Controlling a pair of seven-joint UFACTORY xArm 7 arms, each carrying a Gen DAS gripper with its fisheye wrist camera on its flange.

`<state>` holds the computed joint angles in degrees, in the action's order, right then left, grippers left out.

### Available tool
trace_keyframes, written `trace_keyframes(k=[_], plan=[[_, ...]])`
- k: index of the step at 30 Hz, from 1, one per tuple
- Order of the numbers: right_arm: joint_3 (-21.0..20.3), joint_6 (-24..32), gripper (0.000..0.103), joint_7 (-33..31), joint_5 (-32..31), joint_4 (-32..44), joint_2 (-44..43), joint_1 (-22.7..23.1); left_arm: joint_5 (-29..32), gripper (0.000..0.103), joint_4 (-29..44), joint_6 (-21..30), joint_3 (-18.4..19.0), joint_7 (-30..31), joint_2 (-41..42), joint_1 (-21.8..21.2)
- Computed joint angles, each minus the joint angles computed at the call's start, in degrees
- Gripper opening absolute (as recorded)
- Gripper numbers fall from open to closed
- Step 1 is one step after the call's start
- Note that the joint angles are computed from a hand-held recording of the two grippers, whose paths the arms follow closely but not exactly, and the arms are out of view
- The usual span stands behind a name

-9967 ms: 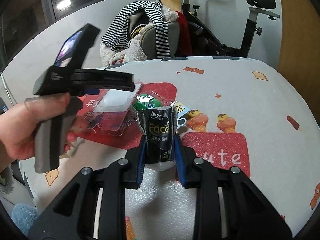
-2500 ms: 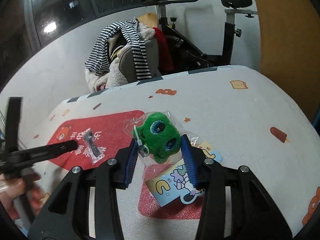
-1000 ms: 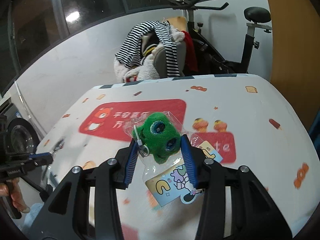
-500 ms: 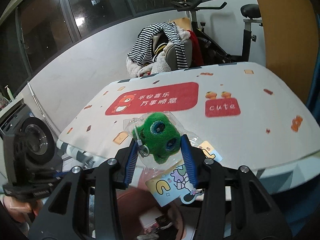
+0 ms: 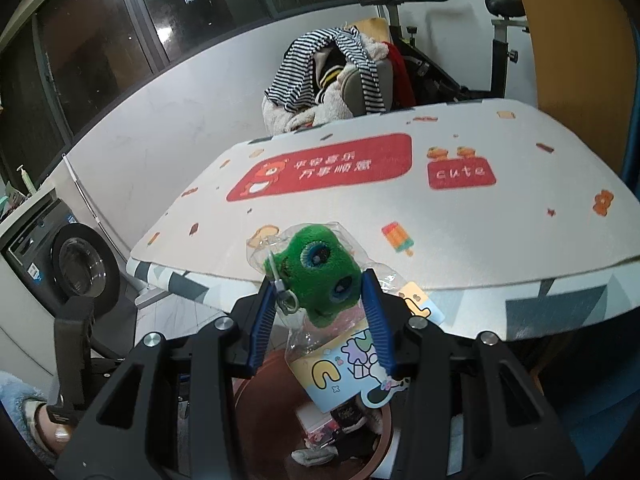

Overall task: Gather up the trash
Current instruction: 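Drop the fork into the bucket with the left gripper while the right gripper drops the keychain packet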

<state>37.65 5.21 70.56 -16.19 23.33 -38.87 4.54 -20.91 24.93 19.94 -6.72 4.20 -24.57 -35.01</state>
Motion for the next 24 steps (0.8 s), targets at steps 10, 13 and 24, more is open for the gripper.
trace_keyframes(k=[10,13,24], plan=[[4.55,-1.62,0.044,2.42,-0.65,0.77,5.05,-0.68,3.67,0.079,-2.57,-6.22,-1.32,-4.39,-5.39,2.50],[7.10,-2.19,0.044,3.54,-1.36,1.73,7.70,-1.85,6.79,0.088,-3.24,-7.50,-1.50,-6.07,-7.90,4.05],[13.84,-1.57,0.044,5.94,-8.35,6.09,17.35,-6.57,19.47,0.095,-7.36,-10.68,-5.48,-13.37,-15.33,14.23]])
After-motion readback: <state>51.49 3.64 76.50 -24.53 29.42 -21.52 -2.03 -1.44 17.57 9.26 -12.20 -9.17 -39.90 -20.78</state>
